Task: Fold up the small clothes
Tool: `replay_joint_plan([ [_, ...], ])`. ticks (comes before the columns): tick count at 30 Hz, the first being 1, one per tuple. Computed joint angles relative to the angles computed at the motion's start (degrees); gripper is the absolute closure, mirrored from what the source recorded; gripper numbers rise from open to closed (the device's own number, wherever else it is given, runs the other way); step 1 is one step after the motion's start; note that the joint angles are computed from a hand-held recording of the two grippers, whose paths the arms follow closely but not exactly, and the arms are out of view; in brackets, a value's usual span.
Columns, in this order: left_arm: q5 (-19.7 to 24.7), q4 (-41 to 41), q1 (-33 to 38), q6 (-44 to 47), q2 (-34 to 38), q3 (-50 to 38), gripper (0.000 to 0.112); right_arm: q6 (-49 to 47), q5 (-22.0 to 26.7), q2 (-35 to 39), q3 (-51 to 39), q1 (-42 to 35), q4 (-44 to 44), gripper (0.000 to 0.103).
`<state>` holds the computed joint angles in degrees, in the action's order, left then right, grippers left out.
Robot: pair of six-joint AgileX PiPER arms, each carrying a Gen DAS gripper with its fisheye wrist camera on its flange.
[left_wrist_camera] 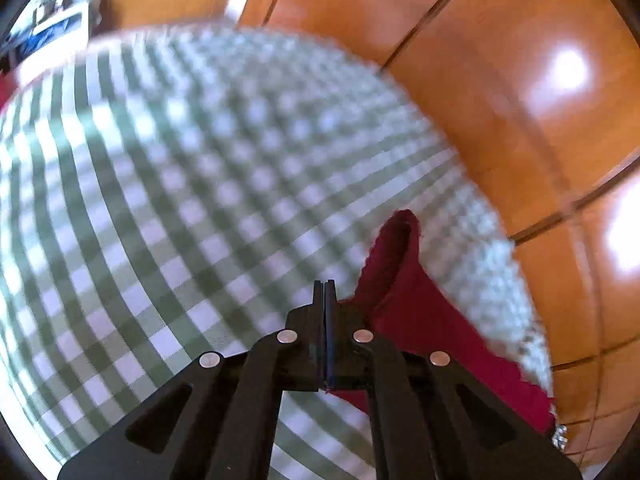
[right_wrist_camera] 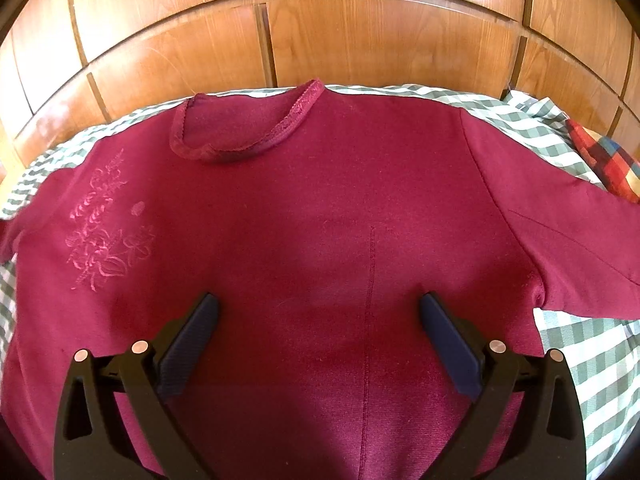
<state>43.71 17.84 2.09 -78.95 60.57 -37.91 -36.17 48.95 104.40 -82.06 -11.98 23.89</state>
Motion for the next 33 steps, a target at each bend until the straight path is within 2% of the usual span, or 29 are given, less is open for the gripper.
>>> replay_joint_plan([
  [2, -0.1, -0.3, 1.2, -1.4, 1.0, 1.7, 0.107, 0.1, 0.0, 0.1, -0.1, 0.0, 0.0, 0.004],
  [3, -3.2, -0.5, 1.7, -2.4, -0.7, 4.0, 0.099, 0.1, 0.1, 0.1, -0.1, 0.0, 0.0, 0.004],
  [4, -5.7, -2.1, 2.5, -1.8, -3.5, 6.1, 0.082, 0.1, 0.1, 0.1, -0.1, 0.0, 0.0, 0.004],
  [5, -6.5, -1.7, 2.0, -3.5, -5.8, 7.4, 0.072, 0.1, 0.0, 0.1, -0.1, 0.0, 0.0, 0.004],
  [6, -6.6, 0.8, -0.1, -7.5, -8.4, 8.6, 0.055, 0.1, 0.1, 0.1, -0.1, 0.0, 0.0, 0.004],
  [7, -5.5, 3.6, -3.2, -11.4, -9.5, 8.8, 0.044, 0.1, 0.1, 0.1, -0.1, 0.0, 0.1, 0.003],
  [9, -2.9, 8.2, -9.2, -16.5, -9.7, 8.5, 0.040, 0.0, 0.1, 0.1, -0.1, -0.1, 0.1, 0.003],
  [12, 1.2, 12.1, -15.6, -20.4, -7.1, 6.6, 0.043, 0.3, 0.0, 0.2, -0.2, 0.1, -0.2, 0.003],
  [13, 3.1, 12.4, -16.4, -19.6, -4.1, 5.1, 0.052, 0.3, 0.0, 0.2, -0.2, 0.1, -0.2, 0.003],
  [14, 3.1, 11.8, -14.9, -17.7, -2.2, 4.2, 0.057, 0.3, 0.0, 0.2, -0.1, 0.1, -0.2, 0.003],
  [16, 3.5, 10.7, -11.6, -14.0, 2.9, 1.2, 0.076, 0.2, -0.1, 0.1, -0.1, 0.1, -0.2, 0.003],
  [17, 4.5, 10.6, -10.8, -13.1, 4.4, 0.3, 0.081, 0.2, 0.0, 0.1, -0.2, 0.0, -0.1, 0.003],
  [18, 5.0, 10.9, -9.3, -12.1, 6.4, -0.5, 0.096, 0.3, 0.0, 0.1, -0.1, 0.1, -0.2, 0.003],
  [19, 7.7, 11.7, -9.1, -11.5, 8.8, -2.2, 0.112, 0.3, -0.1, 0.0, 0.0, 0.1, -0.3, 0.003],
  [20, 8.9, 12.0, -8.2, -10.4, 10.4, -2.8, 0.112, 0.3, -0.1, 0.0, -0.1, 0.1, -0.3, 0.003],
  [21, 7.9, 11.9, -7.1, -9.5, 10.5, -2.4, 0.112, 0.3, -0.1, 0.0, 0.0, 0.1, -0.3, 0.003],
  [24, 10.0, 12.3, -7.8, -9.0, 8.6, -1.9, 0.112, 0.2, 0.0, 0.1, 0.0, 0.0, 0.0, 0.003],
  [27, 8.4, 9.1, -6.8, -12.1, -2.5, 3.6, 0.106, -0.1, -0.1, 0.0, 0.1, -0.2, 0.3, 0.003],
  [28, 8.1, 8.3, -6.2, -13.2, -6.8, 5.5, 0.094, -0.2, 0.0, 0.0, 0.1, -0.2, 0.5, 0.003],
  [29, 9.3, 9.6, -8.0, -16.0, -10.2, 6.8, 0.086, -0.2, -0.1, 0.1, 0.2, -0.3, 0.5, 0.003],
  [30, 12.4, 11.7, -12.1, -20.2, -12.9, 7.3, 0.076, -0.2, -0.1, 0.1, 0.2, -0.3, 0.5, 0.003],
  [33, 17.1, 16.3, -24.2, -30.0, -17.8, 8.7, 0.067, -0.2, 0.0, 0.0, 0.2, -0.3, 0.6, 0.003],
])
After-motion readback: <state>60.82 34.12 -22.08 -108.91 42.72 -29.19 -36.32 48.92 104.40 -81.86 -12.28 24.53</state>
